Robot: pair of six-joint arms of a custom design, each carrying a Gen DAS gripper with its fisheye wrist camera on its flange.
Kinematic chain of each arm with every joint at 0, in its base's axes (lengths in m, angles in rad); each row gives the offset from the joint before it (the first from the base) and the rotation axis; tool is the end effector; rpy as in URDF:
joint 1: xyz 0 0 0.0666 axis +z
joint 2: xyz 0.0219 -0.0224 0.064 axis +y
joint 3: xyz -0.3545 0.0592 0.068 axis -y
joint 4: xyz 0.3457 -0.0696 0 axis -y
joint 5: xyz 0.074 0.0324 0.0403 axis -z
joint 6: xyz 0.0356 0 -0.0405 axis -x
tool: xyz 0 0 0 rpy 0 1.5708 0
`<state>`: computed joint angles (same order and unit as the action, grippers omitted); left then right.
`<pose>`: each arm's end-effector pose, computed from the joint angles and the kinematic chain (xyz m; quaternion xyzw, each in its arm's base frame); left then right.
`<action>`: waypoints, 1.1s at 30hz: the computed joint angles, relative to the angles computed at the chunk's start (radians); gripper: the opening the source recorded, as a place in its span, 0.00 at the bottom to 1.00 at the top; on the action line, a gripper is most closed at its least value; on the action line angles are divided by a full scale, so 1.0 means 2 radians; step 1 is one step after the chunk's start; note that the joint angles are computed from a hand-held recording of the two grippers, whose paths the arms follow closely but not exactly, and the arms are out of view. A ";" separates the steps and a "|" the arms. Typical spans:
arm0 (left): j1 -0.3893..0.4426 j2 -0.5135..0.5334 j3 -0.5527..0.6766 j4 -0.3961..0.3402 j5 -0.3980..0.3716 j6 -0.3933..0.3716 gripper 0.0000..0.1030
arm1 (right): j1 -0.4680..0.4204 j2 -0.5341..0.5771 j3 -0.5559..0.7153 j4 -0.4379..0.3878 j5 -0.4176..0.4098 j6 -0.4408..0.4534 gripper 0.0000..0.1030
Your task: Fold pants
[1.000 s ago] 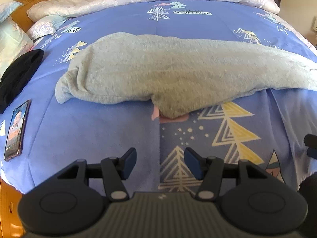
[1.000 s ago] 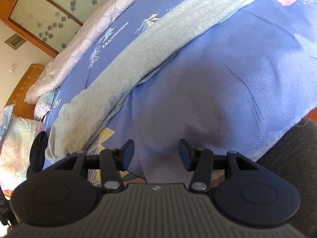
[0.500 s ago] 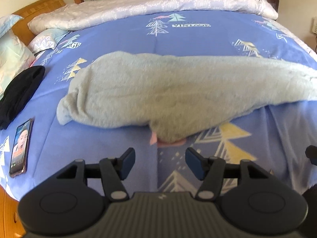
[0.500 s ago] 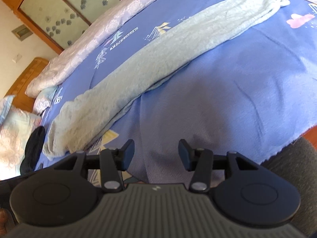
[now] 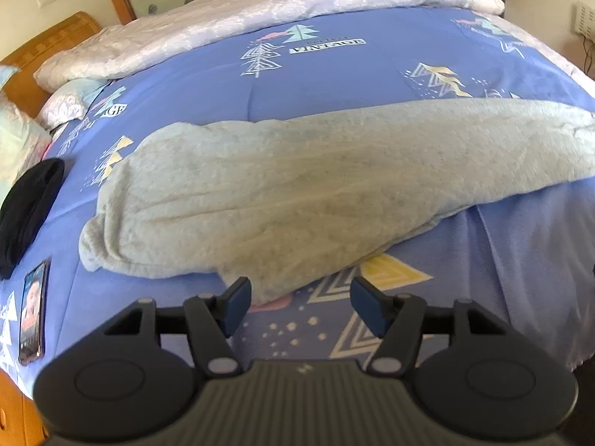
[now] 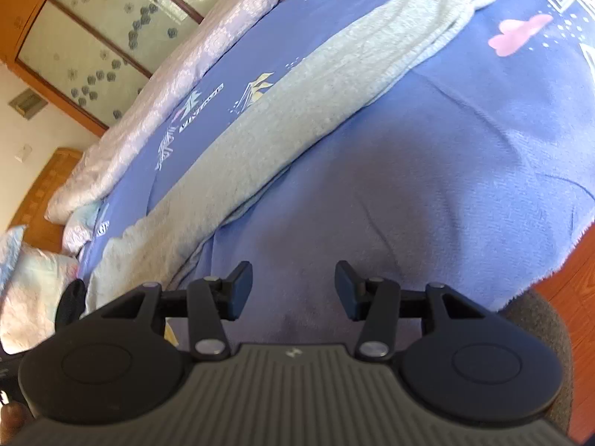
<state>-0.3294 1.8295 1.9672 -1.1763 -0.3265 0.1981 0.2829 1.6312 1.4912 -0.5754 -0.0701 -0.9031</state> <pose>0.5479 -0.1757 0.4104 0.0198 0.9527 0.0837 0.2914 0.5141 0.1516 0.3601 0.2637 0.8704 0.2581 0.3259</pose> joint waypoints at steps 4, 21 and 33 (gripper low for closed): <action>-0.009 0.022 0.035 -0.009 -0.009 -0.014 0.60 | -0.013 -0.003 -0.005 0.009 0.002 0.006 0.51; -0.035 0.109 0.183 -0.059 -0.014 -0.038 0.62 | -0.077 -0.037 -0.060 0.064 0.033 -0.047 0.51; -0.043 0.171 0.287 -0.108 -0.008 -0.038 0.62 | -0.118 -0.025 -0.051 0.074 0.034 -0.044 0.51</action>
